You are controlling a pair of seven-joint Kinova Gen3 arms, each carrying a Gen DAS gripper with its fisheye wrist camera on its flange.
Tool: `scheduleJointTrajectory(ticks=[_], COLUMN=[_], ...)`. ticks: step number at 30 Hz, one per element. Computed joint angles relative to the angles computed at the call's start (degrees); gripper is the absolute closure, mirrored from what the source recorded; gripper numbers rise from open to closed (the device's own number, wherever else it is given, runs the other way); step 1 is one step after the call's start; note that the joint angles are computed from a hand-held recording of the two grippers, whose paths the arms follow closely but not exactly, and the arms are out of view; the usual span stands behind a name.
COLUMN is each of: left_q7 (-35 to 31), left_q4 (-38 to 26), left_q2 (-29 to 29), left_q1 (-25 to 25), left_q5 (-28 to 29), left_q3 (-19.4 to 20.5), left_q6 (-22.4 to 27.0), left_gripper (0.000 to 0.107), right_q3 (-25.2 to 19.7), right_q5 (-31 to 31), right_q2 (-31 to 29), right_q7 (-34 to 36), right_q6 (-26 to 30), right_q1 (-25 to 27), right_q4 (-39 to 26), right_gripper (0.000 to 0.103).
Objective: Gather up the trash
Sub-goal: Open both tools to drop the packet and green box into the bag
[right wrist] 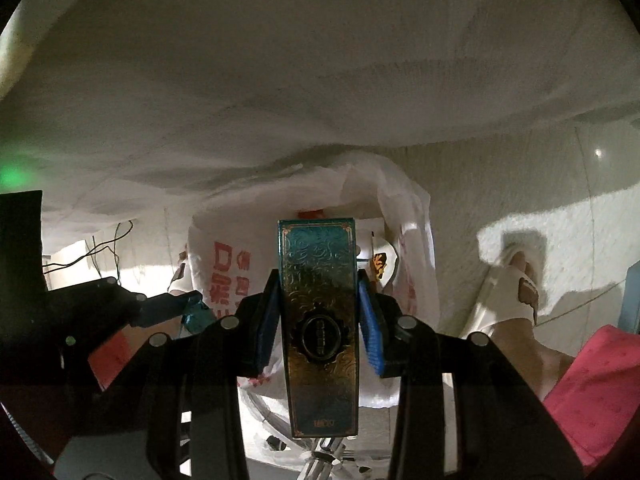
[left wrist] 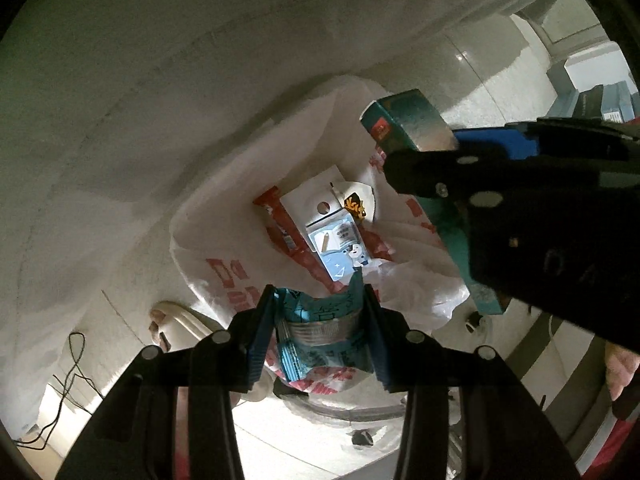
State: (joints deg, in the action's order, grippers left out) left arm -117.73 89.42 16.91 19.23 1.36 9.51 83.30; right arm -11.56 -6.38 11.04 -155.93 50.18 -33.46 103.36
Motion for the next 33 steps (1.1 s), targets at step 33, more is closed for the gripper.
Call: scheduleJointTrajectory(ticks=[33], left_q7=[6.58], left_q4=[-0.86], left_q2=[0.09], left_q1=[0.16], left_q5=[-1.44], left_q3=[-0.54], left_q6=[0.11], left_gripper=[0.029], right_q3=[0.06], right_q5=[3.30], right_q2=[0.21], right_q7=[-1.19], right_q6=[4.04], right_q1=[-2.24], right_q4=[-1.80], right_gripper=[0.049])
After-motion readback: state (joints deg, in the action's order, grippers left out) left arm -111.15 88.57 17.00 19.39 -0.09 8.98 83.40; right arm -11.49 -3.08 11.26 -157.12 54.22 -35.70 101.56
